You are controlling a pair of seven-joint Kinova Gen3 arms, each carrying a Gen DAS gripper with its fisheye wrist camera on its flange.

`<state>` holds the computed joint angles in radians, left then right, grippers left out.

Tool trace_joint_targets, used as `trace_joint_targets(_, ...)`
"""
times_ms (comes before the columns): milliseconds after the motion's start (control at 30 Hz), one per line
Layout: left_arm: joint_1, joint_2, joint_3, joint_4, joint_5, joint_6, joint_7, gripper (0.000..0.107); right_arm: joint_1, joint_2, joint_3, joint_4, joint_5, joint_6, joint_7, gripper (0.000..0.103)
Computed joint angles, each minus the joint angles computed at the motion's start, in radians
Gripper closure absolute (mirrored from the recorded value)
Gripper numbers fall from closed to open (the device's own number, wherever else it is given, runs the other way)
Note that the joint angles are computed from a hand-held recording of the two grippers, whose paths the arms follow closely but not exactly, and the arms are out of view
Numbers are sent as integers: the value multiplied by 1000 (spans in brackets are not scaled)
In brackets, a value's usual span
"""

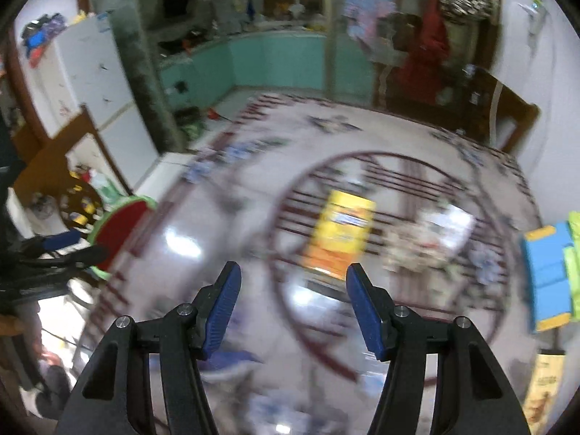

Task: Collect trash
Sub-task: 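Move both open grippers back over the table trash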

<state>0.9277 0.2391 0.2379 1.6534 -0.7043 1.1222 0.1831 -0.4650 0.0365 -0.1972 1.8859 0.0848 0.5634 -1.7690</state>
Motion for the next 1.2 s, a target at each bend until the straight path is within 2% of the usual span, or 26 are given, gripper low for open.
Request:
trace_joint_targets(133,13,56,1,-86,12,13,-65,23,84,2,58,21,-105,7,141,41)
trace_joint_targets(233,38,81,-15,-139,14,39,-103,23,162,23,56,44,-177,-32,193,41)
trace_joint_targets(333,60,101,-29,-182,17,73,-135,23,157,55,99,67,-124,-123,111,41)
trace_joint_targets(467,63,132,-47,-231,43,96,-182,23,45,124,224,46,20,-206,-37,41)
trace_joint_targets(567,55,167,-56,-282,71,95,-246,23,31,188,222,15,94,-251,-60,41)
trace_joint_targets(633,53,188,-65,-310,90,85,-286,23,-7,250,254,-38,98,-222,-31,41)
trace_joint_targets(700,44,216,-72,-351,116,75,-338,23,29,328,225,-124,36,-142,41,41)
trace_joint_targets(767,43,241,-86,-385,133,58,-381,23,122,393,157,-191,-45,-74,89,56)
trace_joint_targets(800,41,256,-93,-406,141,51,-405,23,168,408,120,-200,-86,-62,103,57)
trace_joint_targets(933,17,318,-121,-486,198,3,-482,23,353,326,-32,-101,-248,-134,167,60)
trace_joint_targets(1033,-5,393,-139,-581,243,-13,-553,23,485,251,-127,-33,-370,-155,287,59)
trace_joint_targets(1100,-10,455,-155,-671,266,21,-604,23,508,211,-127,-11,-407,-141,334,59)
trace_joint_targets(1200,-30,542,-169,-797,314,59,-684,23,411,153,-24,31,-353,-150,296,59)
